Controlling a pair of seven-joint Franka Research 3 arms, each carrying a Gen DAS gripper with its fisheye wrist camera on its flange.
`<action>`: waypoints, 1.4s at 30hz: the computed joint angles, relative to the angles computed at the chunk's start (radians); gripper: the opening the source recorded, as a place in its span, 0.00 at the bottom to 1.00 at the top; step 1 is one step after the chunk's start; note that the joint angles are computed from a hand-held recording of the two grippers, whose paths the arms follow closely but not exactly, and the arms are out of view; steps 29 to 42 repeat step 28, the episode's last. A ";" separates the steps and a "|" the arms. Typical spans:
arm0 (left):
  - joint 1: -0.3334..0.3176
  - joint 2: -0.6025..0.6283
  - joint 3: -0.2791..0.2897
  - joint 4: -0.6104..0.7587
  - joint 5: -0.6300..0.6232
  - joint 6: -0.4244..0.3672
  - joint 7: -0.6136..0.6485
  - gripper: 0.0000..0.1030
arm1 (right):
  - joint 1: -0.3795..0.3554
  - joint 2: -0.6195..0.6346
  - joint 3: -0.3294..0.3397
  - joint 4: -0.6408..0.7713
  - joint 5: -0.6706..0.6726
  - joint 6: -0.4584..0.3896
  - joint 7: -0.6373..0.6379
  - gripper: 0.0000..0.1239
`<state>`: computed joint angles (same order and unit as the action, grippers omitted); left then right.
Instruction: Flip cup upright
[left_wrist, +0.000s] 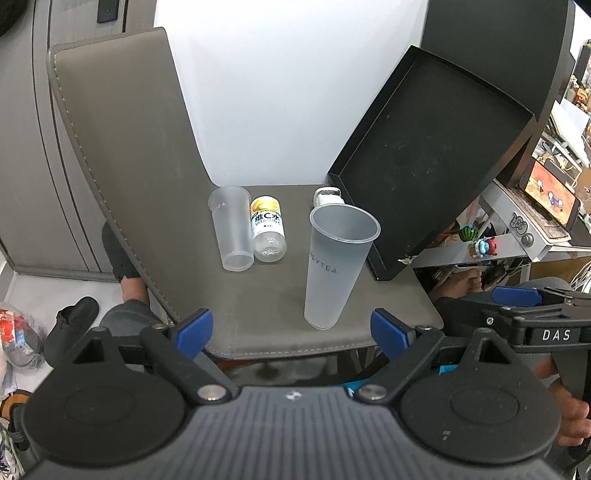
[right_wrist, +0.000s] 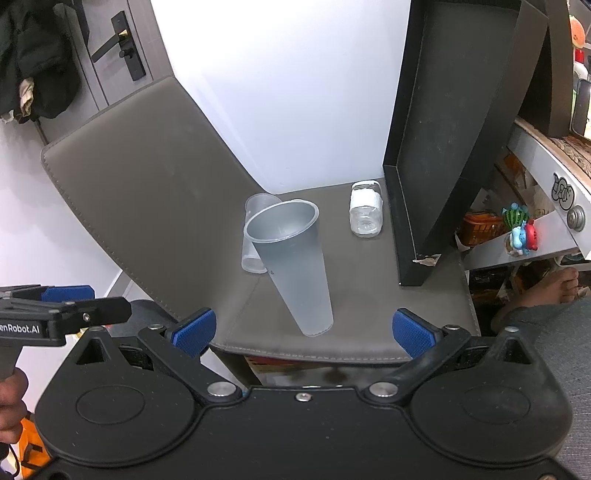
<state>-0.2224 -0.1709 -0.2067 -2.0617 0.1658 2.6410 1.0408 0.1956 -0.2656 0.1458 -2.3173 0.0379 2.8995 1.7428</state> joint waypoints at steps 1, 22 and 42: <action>-0.001 -0.002 0.000 0.000 0.001 -0.003 0.003 0.89 | 0.000 0.000 0.000 0.001 -0.001 -0.001 -0.002 0.83; -0.008 -0.023 0.000 -0.026 0.007 0.025 0.014 0.89 | -0.036 -0.008 0.037 -0.004 -0.091 0.000 0.071 0.83; -0.007 -0.033 0.005 -0.045 -0.004 0.051 0.020 0.89 | -0.034 0.001 0.038 0.003 -0.109 -0.005 0.092 0.83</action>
